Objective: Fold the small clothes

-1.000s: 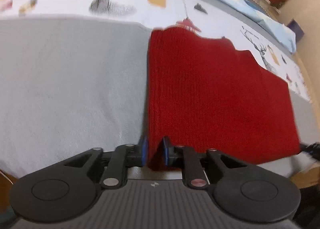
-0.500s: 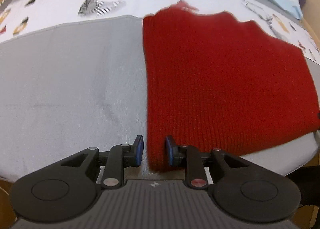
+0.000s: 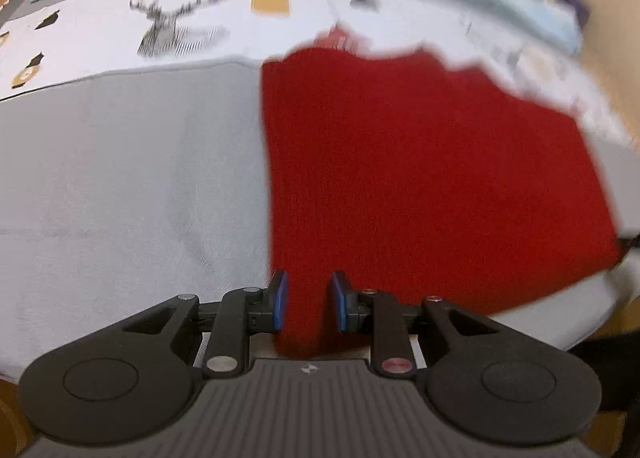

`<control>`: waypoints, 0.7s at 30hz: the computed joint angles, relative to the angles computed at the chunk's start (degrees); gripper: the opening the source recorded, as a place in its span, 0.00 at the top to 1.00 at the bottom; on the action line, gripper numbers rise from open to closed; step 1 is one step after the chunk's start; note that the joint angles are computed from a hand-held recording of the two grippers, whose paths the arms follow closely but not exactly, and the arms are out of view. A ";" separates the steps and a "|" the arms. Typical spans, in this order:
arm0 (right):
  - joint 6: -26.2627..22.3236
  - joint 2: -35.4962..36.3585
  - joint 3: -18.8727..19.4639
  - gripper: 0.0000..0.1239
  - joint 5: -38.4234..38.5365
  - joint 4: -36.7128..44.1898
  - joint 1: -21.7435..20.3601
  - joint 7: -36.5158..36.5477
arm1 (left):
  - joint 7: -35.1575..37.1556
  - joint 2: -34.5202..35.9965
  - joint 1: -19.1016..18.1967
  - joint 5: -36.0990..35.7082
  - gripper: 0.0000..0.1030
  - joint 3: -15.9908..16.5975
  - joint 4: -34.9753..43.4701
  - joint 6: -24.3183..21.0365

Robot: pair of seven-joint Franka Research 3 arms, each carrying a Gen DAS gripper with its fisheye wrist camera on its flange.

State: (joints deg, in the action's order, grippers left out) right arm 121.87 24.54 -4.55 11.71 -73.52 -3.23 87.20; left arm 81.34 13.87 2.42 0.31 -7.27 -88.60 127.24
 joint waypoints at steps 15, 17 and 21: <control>1.20 -1.46 -0.42 0.72 -0.82 -1.81 0.10 0.69 | 6.66 -1.41 -1.31 0.47 0.75 -0.34 -2.42 0.43; 3.38 -1.96 -0.26 0.72 -0.03 -2.65 -0.04 0.77 | 6.15 -2.12 -0.63 -1.54 0.75 -0.33 -3.11 1.76; 3.53 -1.94 -0.86 0.72 -1.78 -2.88 0.43 1.28 | 3.12 -2.21 -0.02 -2.51 0.85 0.26 -2.90 0.30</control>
